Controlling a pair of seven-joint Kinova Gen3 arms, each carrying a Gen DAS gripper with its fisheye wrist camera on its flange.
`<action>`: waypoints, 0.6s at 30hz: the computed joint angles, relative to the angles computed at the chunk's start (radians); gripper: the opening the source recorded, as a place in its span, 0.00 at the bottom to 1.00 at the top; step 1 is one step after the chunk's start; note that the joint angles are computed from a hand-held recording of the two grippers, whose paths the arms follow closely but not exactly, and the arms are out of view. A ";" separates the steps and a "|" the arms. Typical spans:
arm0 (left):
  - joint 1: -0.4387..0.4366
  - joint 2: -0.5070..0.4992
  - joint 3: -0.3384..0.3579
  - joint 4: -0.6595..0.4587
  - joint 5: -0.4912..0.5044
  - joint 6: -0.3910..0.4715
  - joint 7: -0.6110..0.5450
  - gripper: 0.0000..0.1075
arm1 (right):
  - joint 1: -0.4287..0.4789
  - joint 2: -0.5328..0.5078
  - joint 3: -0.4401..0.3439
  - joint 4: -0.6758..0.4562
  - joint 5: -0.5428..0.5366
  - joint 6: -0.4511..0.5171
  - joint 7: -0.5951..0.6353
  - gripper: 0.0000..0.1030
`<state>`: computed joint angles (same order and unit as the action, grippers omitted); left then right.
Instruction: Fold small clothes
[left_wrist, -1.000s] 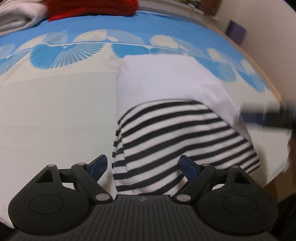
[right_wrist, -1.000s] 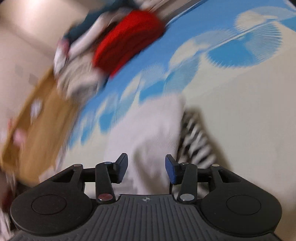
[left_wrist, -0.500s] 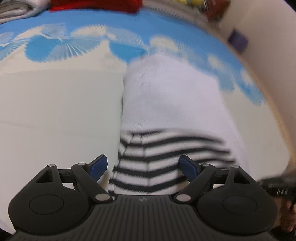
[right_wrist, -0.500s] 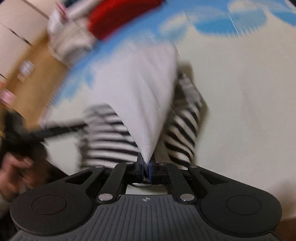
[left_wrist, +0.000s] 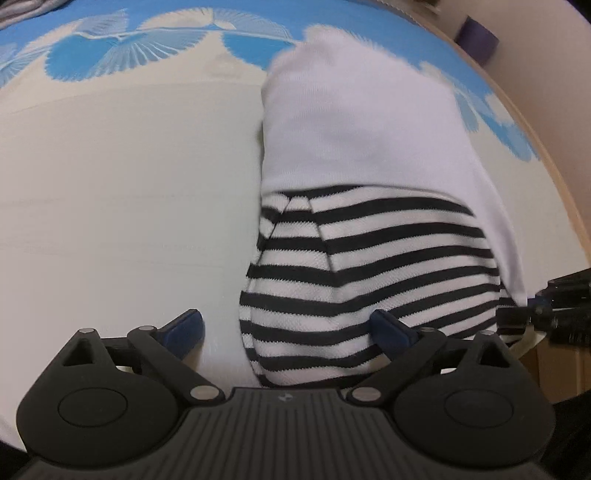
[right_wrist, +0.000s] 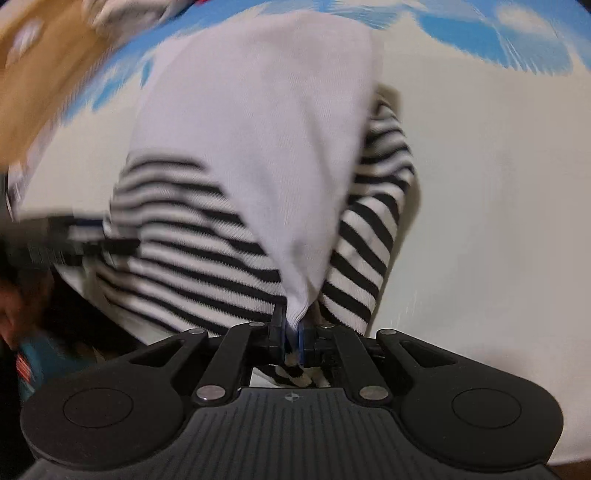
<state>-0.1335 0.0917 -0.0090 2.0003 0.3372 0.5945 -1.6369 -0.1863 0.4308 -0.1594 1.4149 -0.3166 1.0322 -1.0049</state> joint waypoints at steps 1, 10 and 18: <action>0.007 -0.012 0.000 -0.005 -0.024 0.001 0.009 0.89 | -0.004 -0.016 -0.012 0.009 0.024 -0.019 0.017 0.08; 0.010 -0.099 -0.032 -0.148 -0.152 0.129 0.040 0.87 | 0.218 0.016 -0.201 -0.042 -0.228 -0.256 -0.129 0.39; -0.048 -0.073 -0.067 -0.294 -0.067 0.243 -0.114 0.87 | 0.024 0.148 0.021 -0.206 -0.257 -0.230 -0.446 0.50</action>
<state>-0.1810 0.0182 -0.0763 1.7065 0.2701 0.8379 -1.7514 -0.1626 0.5784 -0.1381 1.2086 -0.5737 0.8024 -1.4507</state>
